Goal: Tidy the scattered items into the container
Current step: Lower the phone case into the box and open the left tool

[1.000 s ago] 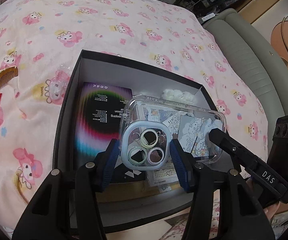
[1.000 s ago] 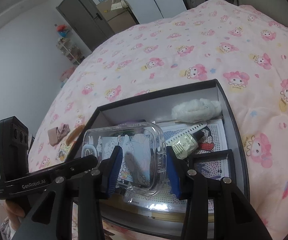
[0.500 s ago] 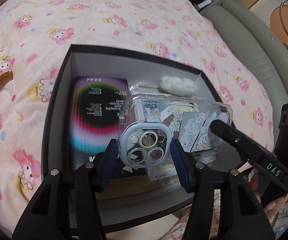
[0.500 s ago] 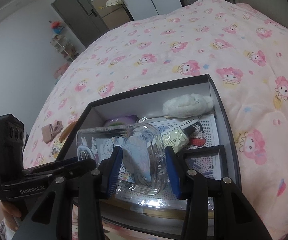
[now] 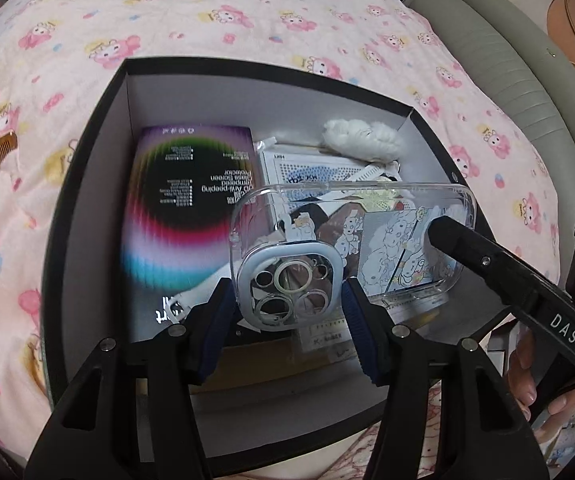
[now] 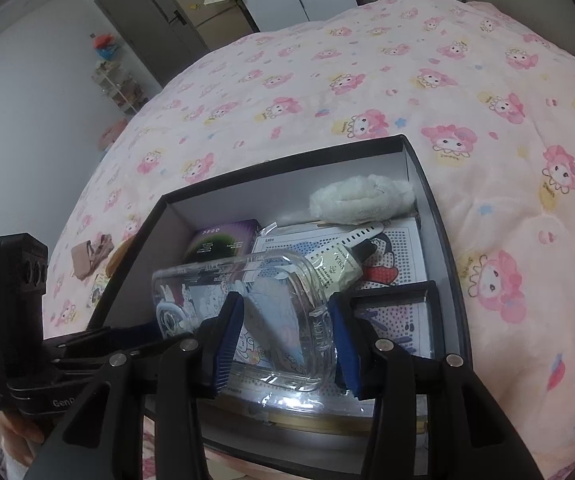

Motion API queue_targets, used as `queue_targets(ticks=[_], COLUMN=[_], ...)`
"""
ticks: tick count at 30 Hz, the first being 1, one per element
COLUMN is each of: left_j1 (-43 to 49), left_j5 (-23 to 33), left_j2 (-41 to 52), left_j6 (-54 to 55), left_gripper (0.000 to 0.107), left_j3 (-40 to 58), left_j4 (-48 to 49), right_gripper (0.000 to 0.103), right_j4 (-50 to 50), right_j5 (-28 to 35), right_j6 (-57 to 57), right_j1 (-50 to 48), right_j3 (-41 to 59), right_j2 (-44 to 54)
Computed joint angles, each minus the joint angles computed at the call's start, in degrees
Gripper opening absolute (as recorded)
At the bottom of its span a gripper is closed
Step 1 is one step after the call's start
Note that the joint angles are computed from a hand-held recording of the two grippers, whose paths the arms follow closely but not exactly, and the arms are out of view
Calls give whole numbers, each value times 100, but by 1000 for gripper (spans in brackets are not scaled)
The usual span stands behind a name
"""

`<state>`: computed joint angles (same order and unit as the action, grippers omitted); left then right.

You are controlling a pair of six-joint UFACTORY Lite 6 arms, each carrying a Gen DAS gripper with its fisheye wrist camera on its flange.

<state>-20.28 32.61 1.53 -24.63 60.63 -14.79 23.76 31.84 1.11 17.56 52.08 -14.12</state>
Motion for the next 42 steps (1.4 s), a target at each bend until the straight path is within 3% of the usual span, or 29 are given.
queue_targets(ticks=[5, 9, 16, 19, 21, 25, 28, 31, 37, 42], left_j1=[-114, -110, 70, 173, 234, 119, 40, 138, 57, 345], left_j5=[166, 339, 206, 23, 171, 261, 456, 675, 871, 773], left_j2=[153, 221, -1, 173, 513, 576, 790, 1004, 783, 555], left_j6=[-292, -130, -556, -803, -918, -875, -1111, -854, -760, -287], left_gripper=[56, 57, 57, 55, 48, 48, 48, 48, 48, 48], left_j3=[115, 141, 177, 301, 568, 817, 1078, 1250, 938, 929], left_j4=[358, 318, 667, 931, 1080, 1193, 1464, 1086, 930, 537], right_gripper=[41, 42, 44, 44, 44, 44, 44, 44, 45, 45], right_j4=[-177, -1086, -1310, -1395, -1442, -1731, -1648, -1571, -404, -767], right_j5=[93, 98, 12, -47, -70, -36, 41, 115, 394, 625], right_j6=[33, 723, 890, 1073, 1257, 1499, 1399, 1249, -107, -109], right_j1=[69, 226, 152, 160, 120, 255, 318, 385, 37, 212], right_j3=[59, 168, 392, 539, 642, 793, 778, 746, 585, 736], right_j2=[127, 90, 229, 483, 650, 868, 963, 1085, 978, 864])
